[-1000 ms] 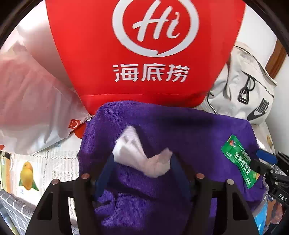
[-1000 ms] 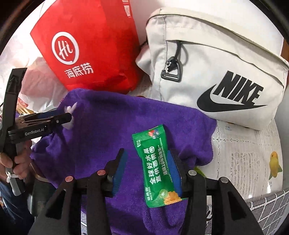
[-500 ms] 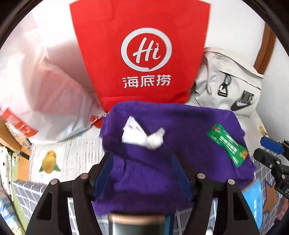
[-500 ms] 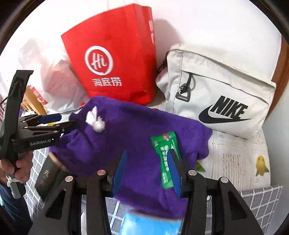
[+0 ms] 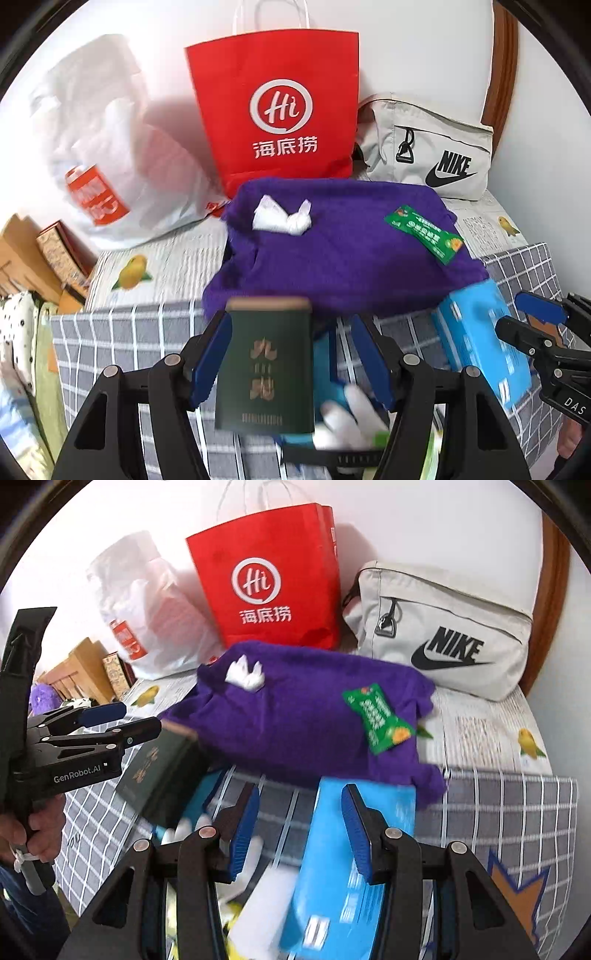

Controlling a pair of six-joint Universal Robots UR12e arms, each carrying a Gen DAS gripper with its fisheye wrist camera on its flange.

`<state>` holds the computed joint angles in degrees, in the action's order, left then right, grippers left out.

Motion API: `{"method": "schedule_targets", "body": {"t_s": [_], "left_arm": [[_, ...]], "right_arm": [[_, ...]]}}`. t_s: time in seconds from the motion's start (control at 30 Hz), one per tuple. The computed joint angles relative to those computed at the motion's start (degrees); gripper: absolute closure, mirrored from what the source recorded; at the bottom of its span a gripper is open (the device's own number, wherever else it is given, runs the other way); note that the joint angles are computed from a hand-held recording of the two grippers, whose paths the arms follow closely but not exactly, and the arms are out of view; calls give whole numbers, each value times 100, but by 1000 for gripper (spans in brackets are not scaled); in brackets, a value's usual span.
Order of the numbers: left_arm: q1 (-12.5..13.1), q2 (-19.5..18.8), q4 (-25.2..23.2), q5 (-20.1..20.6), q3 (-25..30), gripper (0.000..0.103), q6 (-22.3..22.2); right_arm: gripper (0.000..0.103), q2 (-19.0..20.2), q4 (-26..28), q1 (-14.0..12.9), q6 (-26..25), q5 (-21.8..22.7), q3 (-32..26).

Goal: Organize soft objects
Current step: 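Withdraw both tools from the towel back toward the pile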

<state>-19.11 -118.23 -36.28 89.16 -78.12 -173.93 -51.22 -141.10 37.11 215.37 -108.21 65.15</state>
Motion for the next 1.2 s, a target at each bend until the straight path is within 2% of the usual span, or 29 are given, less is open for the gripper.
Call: {"method": "schedule_targets", "body": {"t_s": [0.17,0.5,0.63,0.83,1.07,1.2], "left_arm": [[103,350,354,-239,-620,38,-293],[201,745,672,-275,-1430,38,-604],[189,837,783,-147,-1616,38,-601],[222,945,902,-185,-1815,38,-661],[275,979,818,-205,-1903,38,-796],[295,994,808,-239,-1942,38,-834]], "right_arm": [[57,-128,28,159,154,-132,278],[57,-214,-62,405,401,-292,624],[57,-225,-202,458,456,-237,723],[57,-256,-300,528,505,-234,838],[57,-349,-352,583,630,-257,1024],[57,-309,-363,611,495,-253,979]]}}
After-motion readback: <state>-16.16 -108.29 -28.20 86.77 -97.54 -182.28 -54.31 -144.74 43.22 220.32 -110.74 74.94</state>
